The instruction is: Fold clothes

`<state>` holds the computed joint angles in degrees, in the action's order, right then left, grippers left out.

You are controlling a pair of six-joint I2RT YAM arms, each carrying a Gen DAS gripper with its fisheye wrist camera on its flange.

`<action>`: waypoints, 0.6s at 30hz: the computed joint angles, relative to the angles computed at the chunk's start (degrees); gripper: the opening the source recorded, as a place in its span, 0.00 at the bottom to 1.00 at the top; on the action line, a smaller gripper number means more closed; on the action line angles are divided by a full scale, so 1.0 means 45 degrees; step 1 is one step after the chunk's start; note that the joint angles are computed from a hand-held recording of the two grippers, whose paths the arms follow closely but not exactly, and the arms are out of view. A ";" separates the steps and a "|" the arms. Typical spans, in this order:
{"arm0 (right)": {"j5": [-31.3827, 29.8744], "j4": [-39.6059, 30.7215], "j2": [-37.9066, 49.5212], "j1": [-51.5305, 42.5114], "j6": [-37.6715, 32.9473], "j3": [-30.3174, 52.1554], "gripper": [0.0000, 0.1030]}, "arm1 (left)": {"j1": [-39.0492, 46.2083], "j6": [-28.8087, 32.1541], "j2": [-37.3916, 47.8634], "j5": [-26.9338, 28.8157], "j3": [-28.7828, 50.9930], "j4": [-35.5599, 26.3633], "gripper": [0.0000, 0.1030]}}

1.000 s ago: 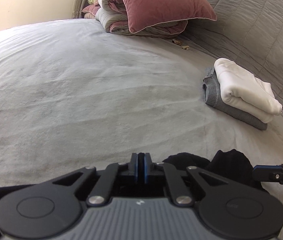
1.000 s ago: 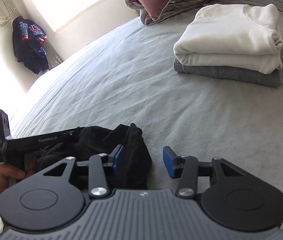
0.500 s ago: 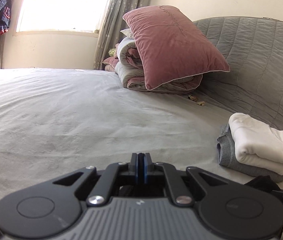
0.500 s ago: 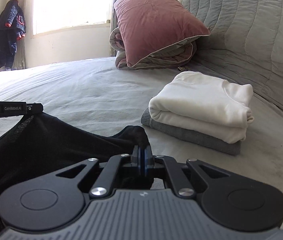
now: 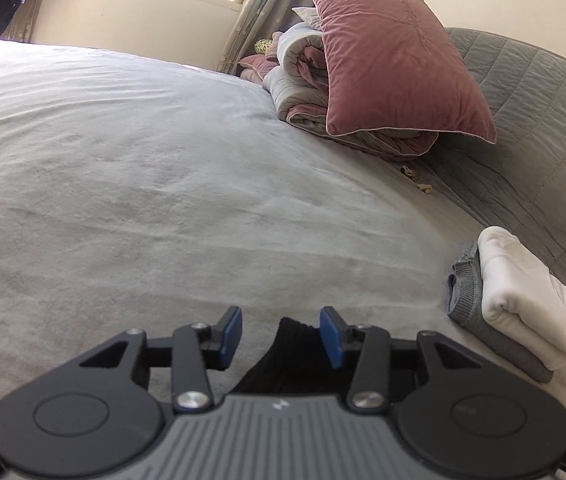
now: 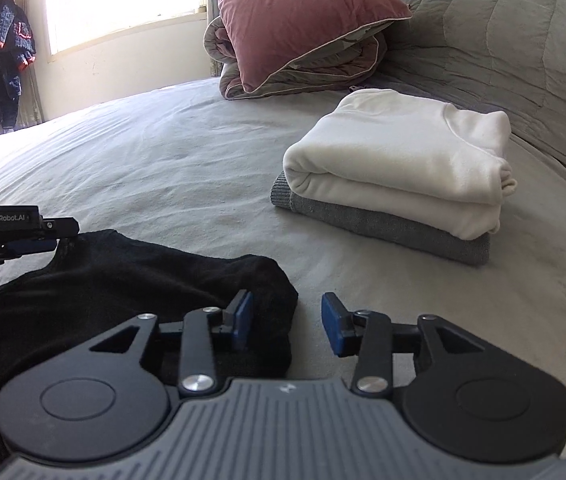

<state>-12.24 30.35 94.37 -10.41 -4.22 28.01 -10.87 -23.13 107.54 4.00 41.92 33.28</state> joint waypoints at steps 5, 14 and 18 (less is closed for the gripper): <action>-0.0534 -0.0757 -0.0657 -0.0193 0.0500 -0.0041 0.41 | 0.0492 0.0508 -0.2124 -0.0265 -0.1415 -0.0794 0.51; -0.0633 -0.1772 -0.2335 0.0192 0.0546 -0.0583 0.51 | 0.2077 0.1717 -0.6559 -0.0163 -0.3766 -0.3290 0.57; -0.0433 -0.2181 -0.3190 0.0528 0.0471 -0.0938 0.56 | 0.3058 0.2263 -0.8745 0.0122 -0.4854 -0.4638 0.62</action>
